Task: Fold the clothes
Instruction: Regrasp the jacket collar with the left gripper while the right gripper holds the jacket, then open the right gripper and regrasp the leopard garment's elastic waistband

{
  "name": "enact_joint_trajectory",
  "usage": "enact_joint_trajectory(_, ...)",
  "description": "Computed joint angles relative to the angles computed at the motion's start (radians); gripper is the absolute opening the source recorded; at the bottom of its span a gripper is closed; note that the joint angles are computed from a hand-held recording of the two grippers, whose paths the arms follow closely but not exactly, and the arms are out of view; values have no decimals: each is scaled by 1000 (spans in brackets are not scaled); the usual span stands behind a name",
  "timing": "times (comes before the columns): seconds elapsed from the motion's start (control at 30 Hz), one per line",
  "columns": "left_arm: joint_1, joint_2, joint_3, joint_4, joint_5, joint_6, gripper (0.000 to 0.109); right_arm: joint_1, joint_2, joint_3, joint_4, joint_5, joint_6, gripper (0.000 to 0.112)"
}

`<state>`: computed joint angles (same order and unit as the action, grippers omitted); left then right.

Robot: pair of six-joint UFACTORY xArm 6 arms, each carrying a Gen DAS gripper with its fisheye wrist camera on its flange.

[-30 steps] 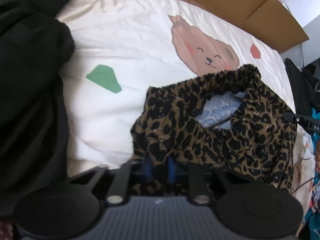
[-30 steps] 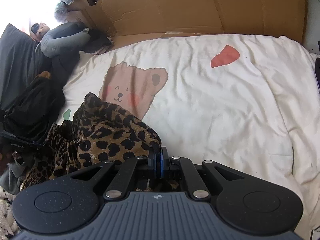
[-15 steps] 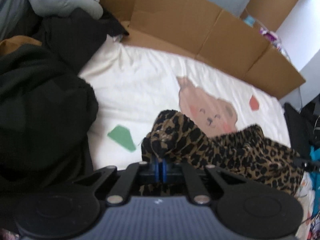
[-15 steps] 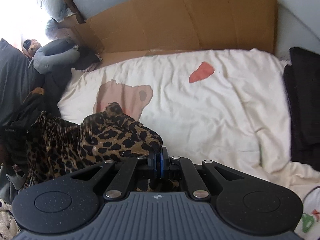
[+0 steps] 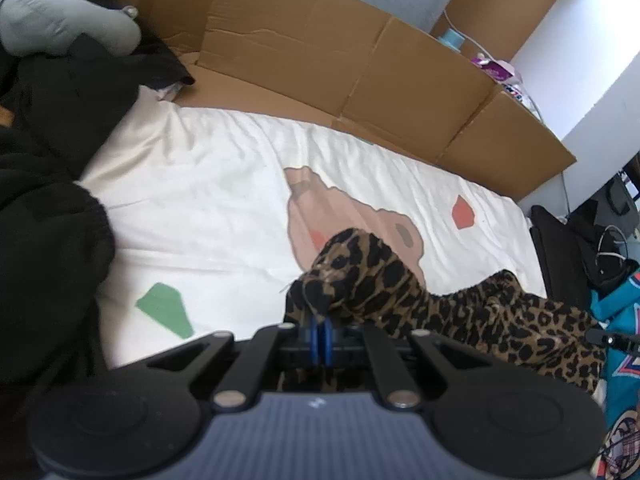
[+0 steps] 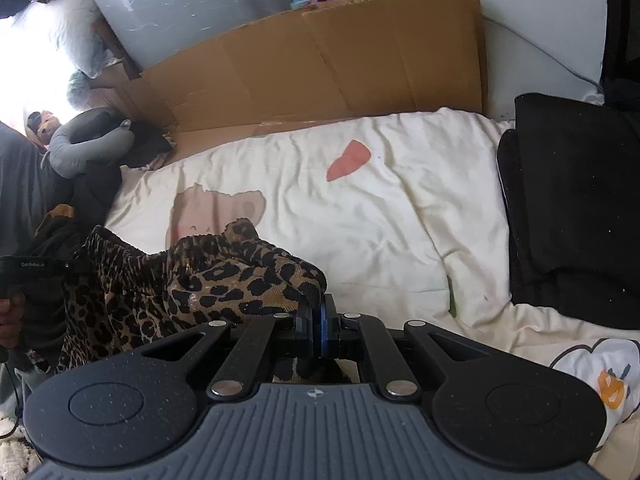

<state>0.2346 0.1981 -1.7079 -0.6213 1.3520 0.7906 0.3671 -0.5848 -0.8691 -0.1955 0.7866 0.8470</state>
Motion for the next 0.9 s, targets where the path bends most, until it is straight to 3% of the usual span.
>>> enact_joint_trajectory(0.13, -18, 8, 30, 18, -50, -9, 4, -15, 41, 6, -2, -2, -15, 6)
enact_joint_trajectory(0.23, -20, 17, 34, 36, -68, -9, 4, -19, 74, -13, -34, 14, -32, 16)
enact_joint_trajectory(0.3, -19, 25, 30, 51, -69, -4, 4, -30, 92, -23, -46, 1, -38, 37)
enact_joint_trajectory(0.4, -17, 34, 23, 70, -71, 3, 4, -41, 130, -41, -54, -48, -74, 44)
enact_joint_trajectory(0.67, -7, 52, 3, 96, -57, 11, 6, -44, 315, -159, 21, -128, -231, 46)
enact_joint_trajectory(0.9, -7, 76, -20, 85, -76, -8, 22, -39, 503, -316, 100, -122, -367, 52)
